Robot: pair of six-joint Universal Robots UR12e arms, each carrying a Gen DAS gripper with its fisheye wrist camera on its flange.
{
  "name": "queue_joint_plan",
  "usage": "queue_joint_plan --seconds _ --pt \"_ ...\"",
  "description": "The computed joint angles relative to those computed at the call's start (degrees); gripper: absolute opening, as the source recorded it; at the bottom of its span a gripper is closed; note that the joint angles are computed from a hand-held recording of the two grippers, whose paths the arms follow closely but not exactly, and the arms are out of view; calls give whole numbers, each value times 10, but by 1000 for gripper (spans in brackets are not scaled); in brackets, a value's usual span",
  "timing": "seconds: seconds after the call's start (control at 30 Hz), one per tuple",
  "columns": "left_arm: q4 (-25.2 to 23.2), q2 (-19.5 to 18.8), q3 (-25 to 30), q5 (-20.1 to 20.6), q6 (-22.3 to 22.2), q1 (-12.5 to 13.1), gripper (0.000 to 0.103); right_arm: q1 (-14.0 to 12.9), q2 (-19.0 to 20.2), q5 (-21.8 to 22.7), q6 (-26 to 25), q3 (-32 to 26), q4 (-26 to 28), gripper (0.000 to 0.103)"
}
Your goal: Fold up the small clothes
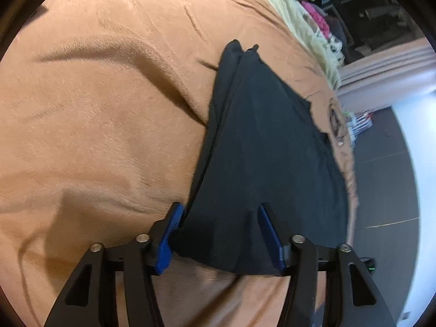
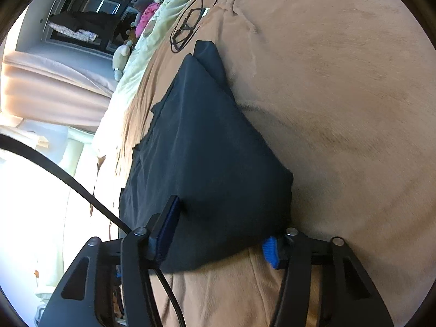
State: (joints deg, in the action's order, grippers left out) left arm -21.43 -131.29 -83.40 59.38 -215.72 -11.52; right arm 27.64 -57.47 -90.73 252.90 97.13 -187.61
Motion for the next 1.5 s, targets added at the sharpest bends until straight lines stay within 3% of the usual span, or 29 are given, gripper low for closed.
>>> queue_joint_plan --seconds 0.2,0.27,0.43,0.47,0.57,0.8,1.03,1.23,1.5 --pt "24 -1 -16 -40 -18 4 53 7 5 -16 0 -4 -4 33" --pt "28 -1 -17 -35 -11 3 51 10 4 -25 -6 -3 -4 26" --pt "38 -7 -10 -11 -17 3 29 15 -4 -33 -3 2 0 12" --pt "35 -7 -8 -6 -14 3 20 18 -7 -41 -11 -2 14 11" --pt "38 -3 -11 4 -10 2 13 23 -14 -52 -20 -8 32 9" --pt "69 18 -14 32 7 0 11 37 -26 -75 -39 -25 58 8" --pt "94 39 -34 24 -3 7 10 52 -34 -83 -31 -26 67 8" --pt "113 67 -77 24 -5 12 10 61 -40 -74 -7 -17 51 8" --pt "146 104 -146 26 -19 18 10 70 -52 -69 6 -18 92 8"
